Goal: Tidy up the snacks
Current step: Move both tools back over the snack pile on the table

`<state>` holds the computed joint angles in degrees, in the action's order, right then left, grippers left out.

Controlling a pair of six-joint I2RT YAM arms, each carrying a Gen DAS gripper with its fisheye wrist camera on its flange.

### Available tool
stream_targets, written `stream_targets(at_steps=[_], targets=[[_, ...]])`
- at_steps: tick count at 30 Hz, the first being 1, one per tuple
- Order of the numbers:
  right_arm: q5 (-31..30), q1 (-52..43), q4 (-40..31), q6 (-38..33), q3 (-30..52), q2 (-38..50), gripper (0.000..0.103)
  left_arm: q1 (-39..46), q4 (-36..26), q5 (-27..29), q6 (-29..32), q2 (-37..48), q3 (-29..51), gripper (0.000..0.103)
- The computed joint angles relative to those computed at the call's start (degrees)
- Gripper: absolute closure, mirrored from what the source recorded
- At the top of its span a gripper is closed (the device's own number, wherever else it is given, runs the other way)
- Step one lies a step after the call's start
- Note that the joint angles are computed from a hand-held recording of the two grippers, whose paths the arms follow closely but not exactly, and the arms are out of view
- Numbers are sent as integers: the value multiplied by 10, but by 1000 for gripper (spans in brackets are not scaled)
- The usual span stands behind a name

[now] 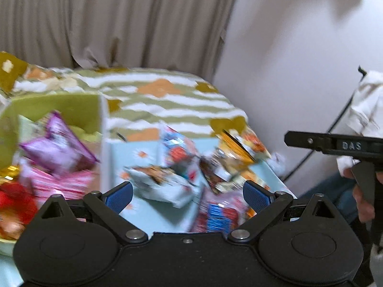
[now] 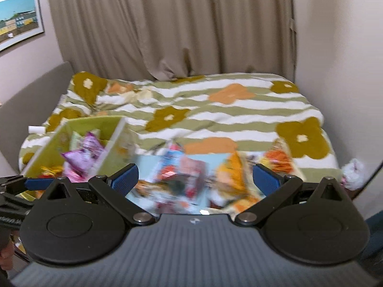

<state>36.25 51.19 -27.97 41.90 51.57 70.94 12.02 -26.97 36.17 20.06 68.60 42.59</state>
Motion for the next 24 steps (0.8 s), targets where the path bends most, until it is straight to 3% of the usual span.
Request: stream_targets(at_steps=[8, 17, 24], targets=[[-186, -186, 79, -164, -128, -71, 0, -153, 96, -95, -124, 63, -42, 3], [-327, -305, 167, -287, -160, 48, 0, -275, 194, -232, -188, 144, -65, 3], [-404, -336, 221, -336, -152, 132, 0, -289, 239, -260, -204, 198, -64, 3]])
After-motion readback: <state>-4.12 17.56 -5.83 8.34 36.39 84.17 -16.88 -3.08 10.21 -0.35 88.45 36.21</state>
